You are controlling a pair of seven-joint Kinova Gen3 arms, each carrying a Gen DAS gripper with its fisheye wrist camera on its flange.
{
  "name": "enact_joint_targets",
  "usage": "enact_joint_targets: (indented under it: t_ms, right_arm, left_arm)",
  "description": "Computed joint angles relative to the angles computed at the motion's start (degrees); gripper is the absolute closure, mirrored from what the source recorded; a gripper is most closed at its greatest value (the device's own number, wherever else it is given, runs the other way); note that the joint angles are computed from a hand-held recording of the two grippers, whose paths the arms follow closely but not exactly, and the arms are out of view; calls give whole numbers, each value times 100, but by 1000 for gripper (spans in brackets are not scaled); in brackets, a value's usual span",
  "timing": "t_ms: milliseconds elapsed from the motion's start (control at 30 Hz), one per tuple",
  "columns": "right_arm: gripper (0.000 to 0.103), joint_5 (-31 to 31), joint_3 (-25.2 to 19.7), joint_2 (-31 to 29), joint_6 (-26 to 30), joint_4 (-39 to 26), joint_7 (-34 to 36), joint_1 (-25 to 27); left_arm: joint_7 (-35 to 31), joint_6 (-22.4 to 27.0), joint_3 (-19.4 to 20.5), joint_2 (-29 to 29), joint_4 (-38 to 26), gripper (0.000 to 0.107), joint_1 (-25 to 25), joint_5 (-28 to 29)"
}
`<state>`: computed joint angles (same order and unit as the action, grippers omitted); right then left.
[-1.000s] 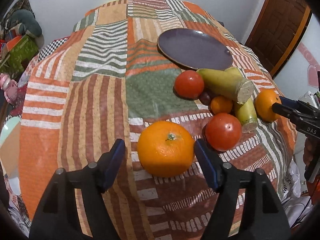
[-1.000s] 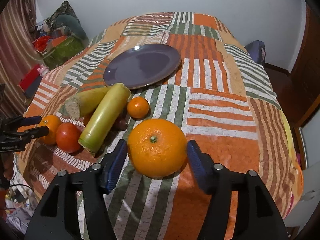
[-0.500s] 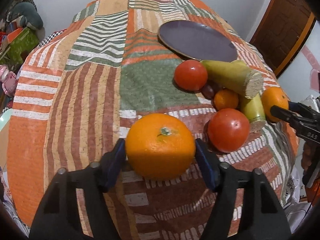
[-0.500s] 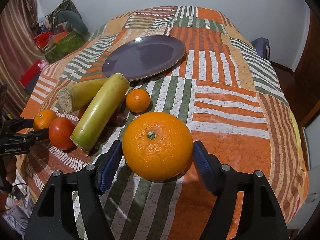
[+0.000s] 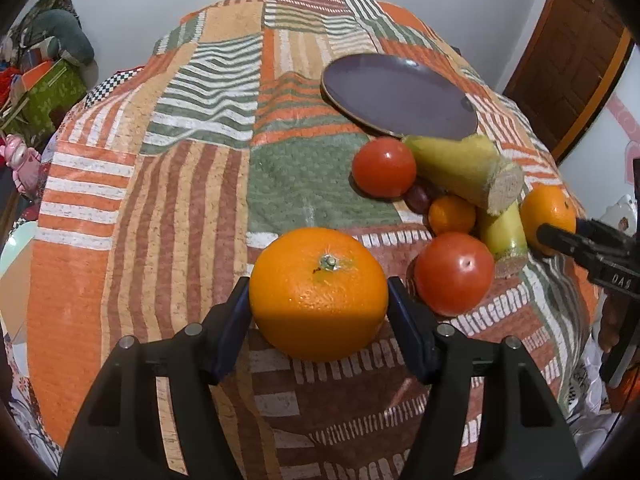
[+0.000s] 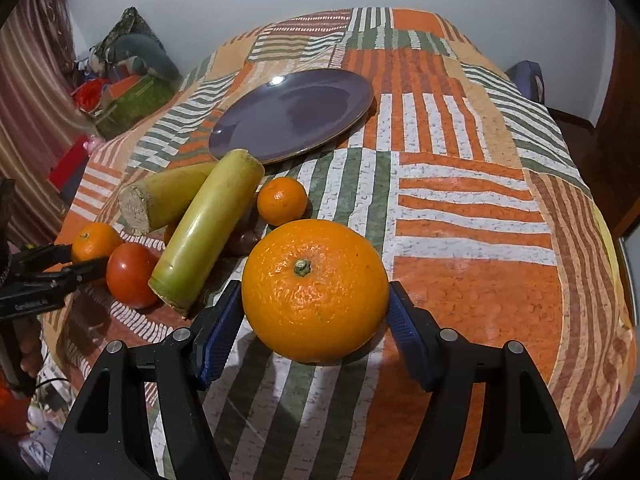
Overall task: Organize fruits
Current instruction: 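Close the right tool on its large orange while the left tool grips the other, then carry both held oranges over the purple plate and lower them onto it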
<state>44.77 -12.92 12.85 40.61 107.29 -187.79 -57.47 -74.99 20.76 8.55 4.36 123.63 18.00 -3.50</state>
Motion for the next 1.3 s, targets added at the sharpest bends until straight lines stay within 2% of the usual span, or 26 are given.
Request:
enact_joint_targets:
  t_ms: [267,533,633,767,1000,1167,1300]
  right_arm:
    - [36,338,2,-79,275,-158,-55,-67]
    - [36,802,-40,-205,385,-280,-18,123]
    - [36,913,-52,-184,517,-401,74,176]
    - [36,1112,-14,-184,510,-475,53,264]
    - [36,1451,59,-131,420,-604,107,417]
    - [36,1618,154,-6,342,-738,247,517]
    - [36,1618,258,147,160,-839,390,603]
  left_arm:
    - [56,-79,-11,-291,-121,42,-93,-43]
    - [167,-220,88,-423,-395,42,-120,-134]
    - [323,-237,96,-358,-570,42,-106,-281]
    - [894,-269,52,-207,-807,42,1,-850]
    - [538,-298,-29,146,-1241,42,-61,-461]
    - [571,-286,-220,447,-1598,42,117,-580]
    - [366,-261,-218,687,-1901,42,114,-480]
